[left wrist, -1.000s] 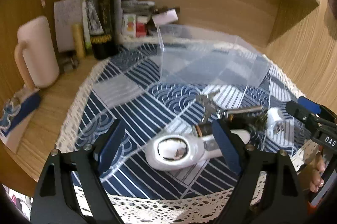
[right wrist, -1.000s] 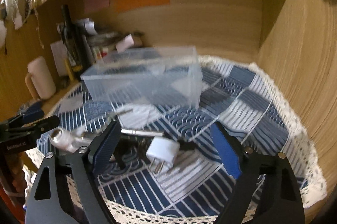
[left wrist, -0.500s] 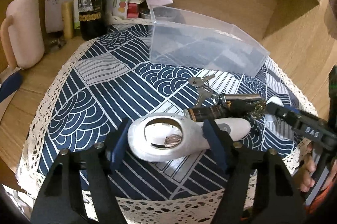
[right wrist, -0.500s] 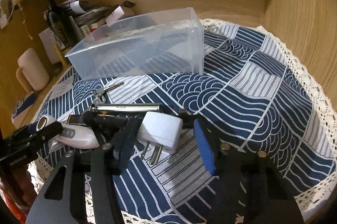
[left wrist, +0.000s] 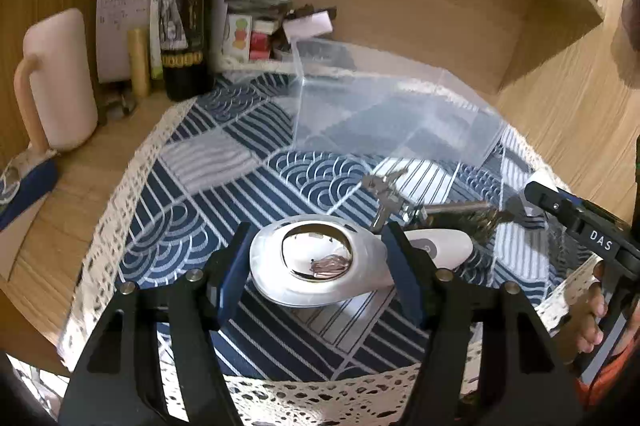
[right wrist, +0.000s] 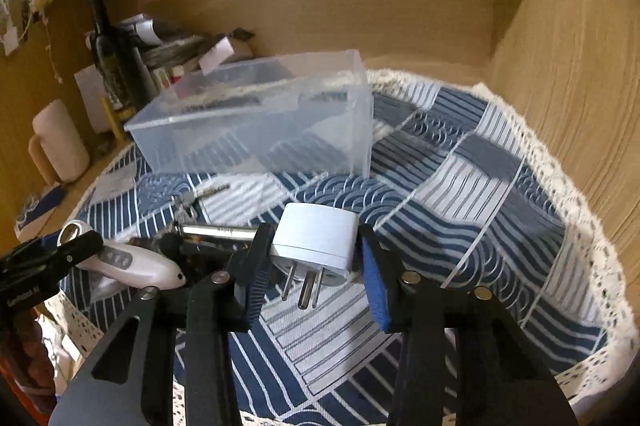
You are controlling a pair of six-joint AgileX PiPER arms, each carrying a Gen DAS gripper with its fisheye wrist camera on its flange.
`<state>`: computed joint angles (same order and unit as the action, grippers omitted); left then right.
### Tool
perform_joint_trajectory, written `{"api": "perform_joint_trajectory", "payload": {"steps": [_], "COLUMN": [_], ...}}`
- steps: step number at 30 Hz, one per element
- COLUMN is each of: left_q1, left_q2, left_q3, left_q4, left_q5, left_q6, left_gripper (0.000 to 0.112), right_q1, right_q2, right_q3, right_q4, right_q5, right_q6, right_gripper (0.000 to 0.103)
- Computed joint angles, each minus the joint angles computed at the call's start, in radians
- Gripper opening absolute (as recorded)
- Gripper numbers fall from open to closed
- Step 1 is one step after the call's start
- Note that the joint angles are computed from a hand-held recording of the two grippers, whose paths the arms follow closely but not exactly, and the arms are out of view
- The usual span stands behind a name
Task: Organize rigid objects
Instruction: 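Carry the device and plug into the clear box and open both tools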
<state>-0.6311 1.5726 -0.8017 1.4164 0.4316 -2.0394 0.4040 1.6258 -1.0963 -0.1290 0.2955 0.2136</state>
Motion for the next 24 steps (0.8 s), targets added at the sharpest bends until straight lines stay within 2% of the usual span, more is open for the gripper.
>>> {"api": "perform_joint_trajectory", "payload": {"steps": [10, 16, 24], "left_q1": [0.078, 0.107, 0.173], "left_q2": [-0.053, -0.026, 0.088], "left_q3": [-0.131, -0.268, -0.468], "left_q4": [-0.147, -0.201, -0.355], "left_q5": [0.011, 0.068, 0.068], "left_q6": [0.247, 0.386, 0.612], "left_gripper": [0.064, 0.064, 0.064], "right_q1": [-0.002, 0.011, 0.006], "right_q2": [-0.017, 0.016, 0.137], "right_q3": [-0.089, -0.204, -0.413], "right_q4": [-0.052, -0.041, 0.045], "right_q5": [-0.017, -0.008, 0.039], "right_q6": [0.002, -0.041, -0.163], "right_gripper": [0.038, 0.038, 0.039]}}
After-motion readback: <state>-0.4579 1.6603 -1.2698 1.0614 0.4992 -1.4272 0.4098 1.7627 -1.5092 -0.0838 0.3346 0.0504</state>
